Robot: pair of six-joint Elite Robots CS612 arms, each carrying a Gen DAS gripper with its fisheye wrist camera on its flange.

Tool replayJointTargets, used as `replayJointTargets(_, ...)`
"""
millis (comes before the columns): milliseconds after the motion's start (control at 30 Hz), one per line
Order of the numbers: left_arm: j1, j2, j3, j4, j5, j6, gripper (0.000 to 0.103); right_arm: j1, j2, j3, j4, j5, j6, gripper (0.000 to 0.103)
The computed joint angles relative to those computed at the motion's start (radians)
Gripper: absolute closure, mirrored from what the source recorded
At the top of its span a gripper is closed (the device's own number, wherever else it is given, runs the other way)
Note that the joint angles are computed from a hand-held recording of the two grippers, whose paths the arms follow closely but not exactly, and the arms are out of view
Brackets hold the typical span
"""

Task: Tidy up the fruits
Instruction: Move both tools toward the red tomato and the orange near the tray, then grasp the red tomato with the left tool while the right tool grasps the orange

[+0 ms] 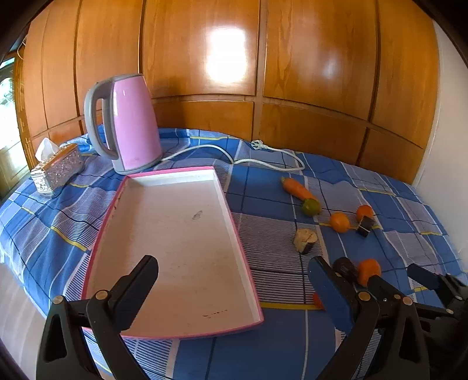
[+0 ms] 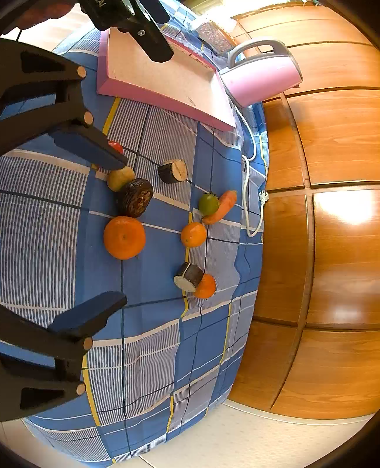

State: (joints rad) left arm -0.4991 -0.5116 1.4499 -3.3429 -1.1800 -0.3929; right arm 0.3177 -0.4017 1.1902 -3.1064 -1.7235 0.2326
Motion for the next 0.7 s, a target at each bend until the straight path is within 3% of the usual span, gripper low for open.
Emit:
replayJointTargets(133,0.001,0.001,-0.003,0.002,-0.018,0.008,0.001,-0.006,-0.003,0.003,0.023,0.01,0.022,0.031)
replayJointTargets(433,-0.002,0.004,-0.006,-0.026,-0.062,0.06,0.001,-0.015,-0.007,0.015,0.03,0.03,0.036,0.041)
replayJointTargets(700,-0.001,0.013,-0.022,-0.039,-0.148,0.129,0.02,-0.024,-0.004,0.013,0.035,0.064,0.049,0.046)
